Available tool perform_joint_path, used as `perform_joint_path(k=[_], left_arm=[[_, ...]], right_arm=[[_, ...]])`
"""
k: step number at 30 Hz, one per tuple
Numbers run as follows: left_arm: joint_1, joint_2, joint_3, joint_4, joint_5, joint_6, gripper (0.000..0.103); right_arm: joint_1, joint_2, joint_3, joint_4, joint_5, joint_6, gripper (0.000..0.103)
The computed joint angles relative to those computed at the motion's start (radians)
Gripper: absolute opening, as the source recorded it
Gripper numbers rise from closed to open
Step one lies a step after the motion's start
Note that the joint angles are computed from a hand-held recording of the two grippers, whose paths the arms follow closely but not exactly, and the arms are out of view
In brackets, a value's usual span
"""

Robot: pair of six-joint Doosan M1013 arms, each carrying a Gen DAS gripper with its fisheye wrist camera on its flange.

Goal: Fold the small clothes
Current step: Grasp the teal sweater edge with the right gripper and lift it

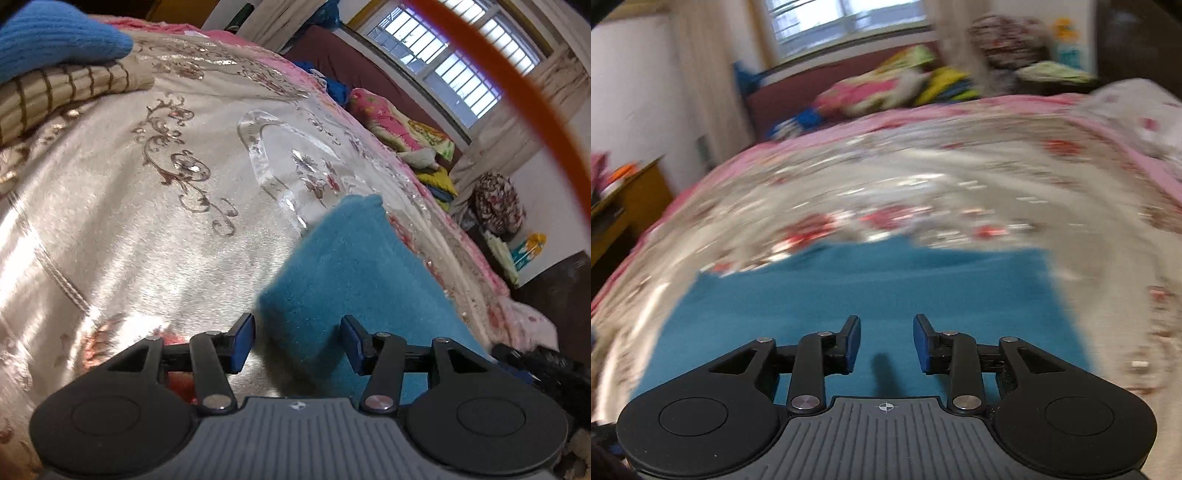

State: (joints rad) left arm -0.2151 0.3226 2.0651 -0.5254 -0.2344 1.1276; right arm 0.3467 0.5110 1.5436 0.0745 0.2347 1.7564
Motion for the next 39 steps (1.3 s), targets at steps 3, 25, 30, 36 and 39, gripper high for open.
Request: perform_joint_path(k=[3, 25, 30, 36, 39], left_arm=[[0.006, 0.011, -0.003, 0.1, -0.018, -0.083, 0.056], [0.014, 0.035, 0.004, 0.309, -0.144, -0.143, 0.056], [0.003, 0.034, 0.003, 0.268, -0.146, -0.055, 0.056], [-0.017, 0.037, 0.0, 0.125, -0.156, 0.129, 0.061], [-0.027, 0.036, 0.004, 0.088, -0.177, 0.169, 0.071]], right_arm=[[0.035, 0.029, -0.063, 0.236, 0.079, -0.239, 0.036], [0.237, 0.456, -0.833, -0.269, 0.793, -0.057, 0.073], [0.271, 0.499, -0.877, -0.422, 0.843, -0.095, 0.072], [0.267, 0.463, -0.817, -0.452, 0.803, -0.111, 0.041], [0.256, 0.437, -0.793, -0.412, 0.783, -0.098, 0.029]])
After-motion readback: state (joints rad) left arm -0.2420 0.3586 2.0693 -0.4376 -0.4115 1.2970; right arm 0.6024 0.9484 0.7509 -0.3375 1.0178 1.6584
